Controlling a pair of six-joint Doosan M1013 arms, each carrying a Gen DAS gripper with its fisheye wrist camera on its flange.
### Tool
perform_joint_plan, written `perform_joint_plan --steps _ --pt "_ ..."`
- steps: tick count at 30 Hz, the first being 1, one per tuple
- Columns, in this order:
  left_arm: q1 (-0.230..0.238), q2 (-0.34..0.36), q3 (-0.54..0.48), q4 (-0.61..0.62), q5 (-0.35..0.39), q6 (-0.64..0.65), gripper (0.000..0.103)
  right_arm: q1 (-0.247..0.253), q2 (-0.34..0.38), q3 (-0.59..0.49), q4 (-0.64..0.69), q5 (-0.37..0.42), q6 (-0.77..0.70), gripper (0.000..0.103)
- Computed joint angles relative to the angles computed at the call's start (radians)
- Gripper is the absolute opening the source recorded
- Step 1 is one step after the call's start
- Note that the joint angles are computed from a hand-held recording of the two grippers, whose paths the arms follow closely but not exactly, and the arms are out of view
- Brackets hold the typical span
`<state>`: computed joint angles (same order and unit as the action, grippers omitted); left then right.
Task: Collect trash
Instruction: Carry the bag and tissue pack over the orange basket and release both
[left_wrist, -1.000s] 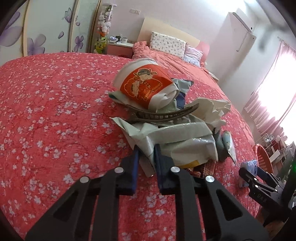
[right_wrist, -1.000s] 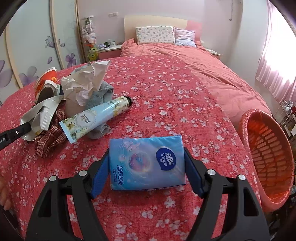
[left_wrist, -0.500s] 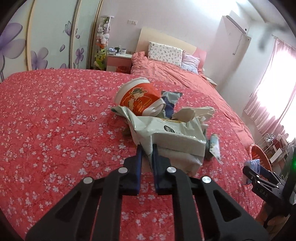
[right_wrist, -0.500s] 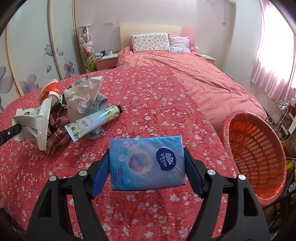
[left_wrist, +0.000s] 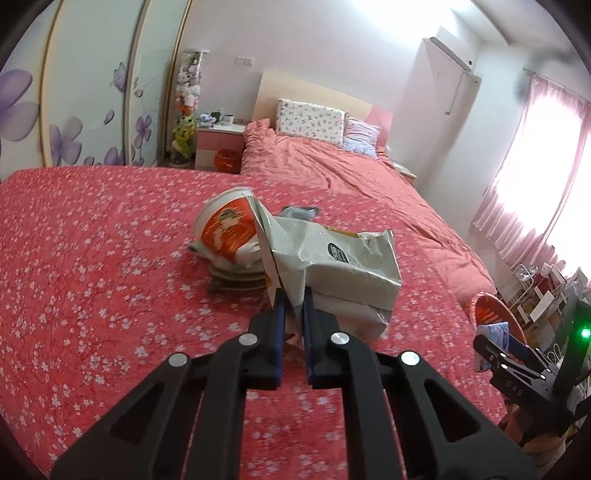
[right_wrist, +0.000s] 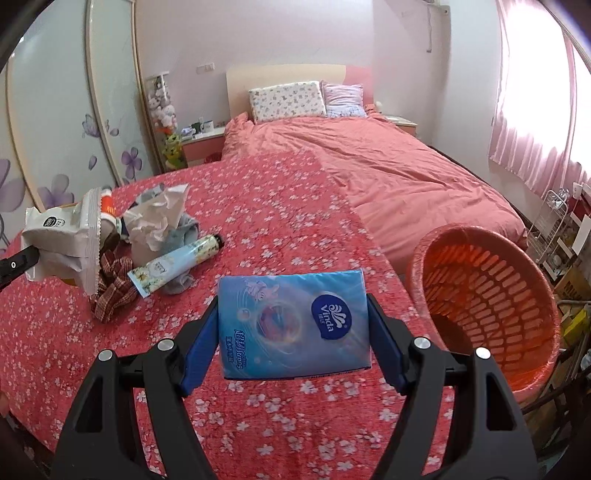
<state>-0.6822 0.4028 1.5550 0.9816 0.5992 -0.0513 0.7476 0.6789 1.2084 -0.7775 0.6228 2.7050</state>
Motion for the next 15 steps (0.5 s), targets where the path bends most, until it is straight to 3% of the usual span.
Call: perform_joint_plan --steps 15 --pt "-0.044 0.062 -0.138 -0.058 -0.029 0.142 0.009 -0.021 -0.085 0.123 -0.251 -0.033 0.301 0.073"
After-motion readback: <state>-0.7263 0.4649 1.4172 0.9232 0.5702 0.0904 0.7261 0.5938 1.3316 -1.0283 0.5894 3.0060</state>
